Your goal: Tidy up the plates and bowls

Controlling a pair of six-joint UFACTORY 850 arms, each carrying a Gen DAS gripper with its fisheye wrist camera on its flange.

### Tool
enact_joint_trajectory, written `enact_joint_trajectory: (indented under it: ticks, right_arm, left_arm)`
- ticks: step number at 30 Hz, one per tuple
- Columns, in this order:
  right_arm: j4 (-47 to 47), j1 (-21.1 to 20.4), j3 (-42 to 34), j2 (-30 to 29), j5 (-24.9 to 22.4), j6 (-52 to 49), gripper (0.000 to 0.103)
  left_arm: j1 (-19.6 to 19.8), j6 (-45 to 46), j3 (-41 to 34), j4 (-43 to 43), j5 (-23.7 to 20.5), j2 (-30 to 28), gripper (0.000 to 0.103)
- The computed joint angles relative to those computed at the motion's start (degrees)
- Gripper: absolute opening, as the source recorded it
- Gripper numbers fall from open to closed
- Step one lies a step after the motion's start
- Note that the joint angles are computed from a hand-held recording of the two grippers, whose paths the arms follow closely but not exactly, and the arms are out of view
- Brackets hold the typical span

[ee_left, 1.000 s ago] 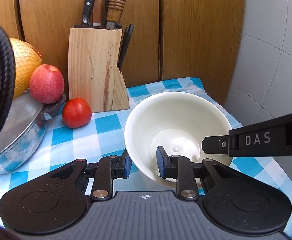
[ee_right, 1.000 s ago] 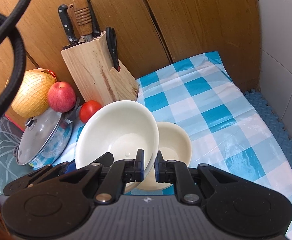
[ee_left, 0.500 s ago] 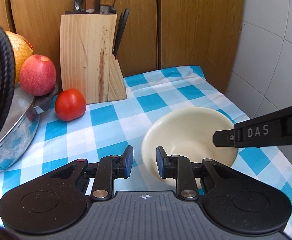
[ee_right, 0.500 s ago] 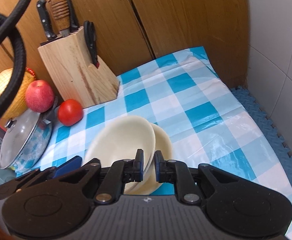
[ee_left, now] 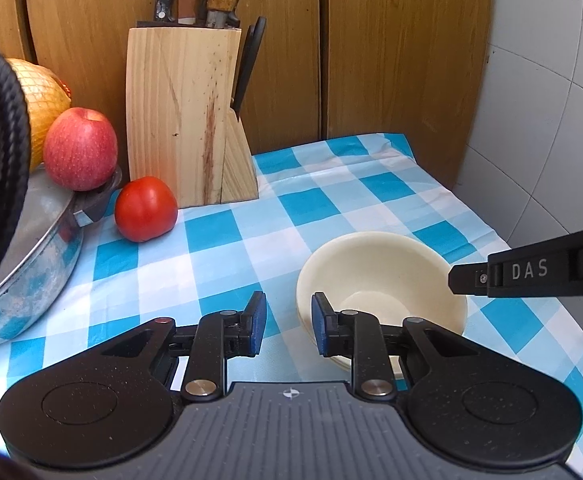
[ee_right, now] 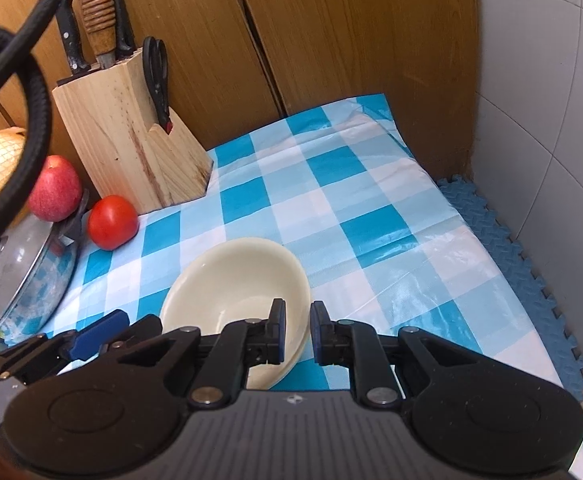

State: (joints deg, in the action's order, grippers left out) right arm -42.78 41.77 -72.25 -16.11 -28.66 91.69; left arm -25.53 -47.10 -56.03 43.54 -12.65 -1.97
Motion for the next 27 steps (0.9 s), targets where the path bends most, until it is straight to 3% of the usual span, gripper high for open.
enact_joint_trajectory:
  ticks: [6, 10, 13, 17, 19, 21, 27]
  right_arm:
    - [-0.7, -0.5, 1.0, 0.8, 0.3, 2.4, 0.016]
    - [1.0, -1.3, 2.1, 1.6, 2.9, 2.3, 0.017]
    - [0.9, -1.5, 2.5, 1.8, 3.1, 2.3, 0.018]
    - [1.0, -2.0, 3.4, 2.5, 4.3, 3.7, 0.019]
    - [1.3, -2.3, 3.9, 2.8, 5.0, 4.0, 0.023]
    - [1.5, -2.6, 4.2, 3.0, 5.6, 4.2, 0.024]
    - [-3.6, -2.6, 5.4, 4.0, 6.3, 10.8, 0.025]
  left_arm:
    - [0.1, -0.4, -0.2, 1.0, -0.6, -0.3, 0.036]
    - [0.6, 5.1, -1.0, -4.8, -1.0, -0.8, 0.039]
    - [0.7, 9.2, -1.9, -9.5, -1.1, -1.2, 0.053]
    - [-0.3, 7.1, -2.5, -6.3, -1.6, -1.9, 0.059]
    - [-0.5, 9.4, -3.0, -8.8, -1.6, -2.3, 0.068]
    - [-0.3, 12.2, -3.6, -12.1, -1.6, -2.9, 0.069]
    - [-0.9, 4.3, -5.0, -4.0, -4.6, -4.4, 0.074]
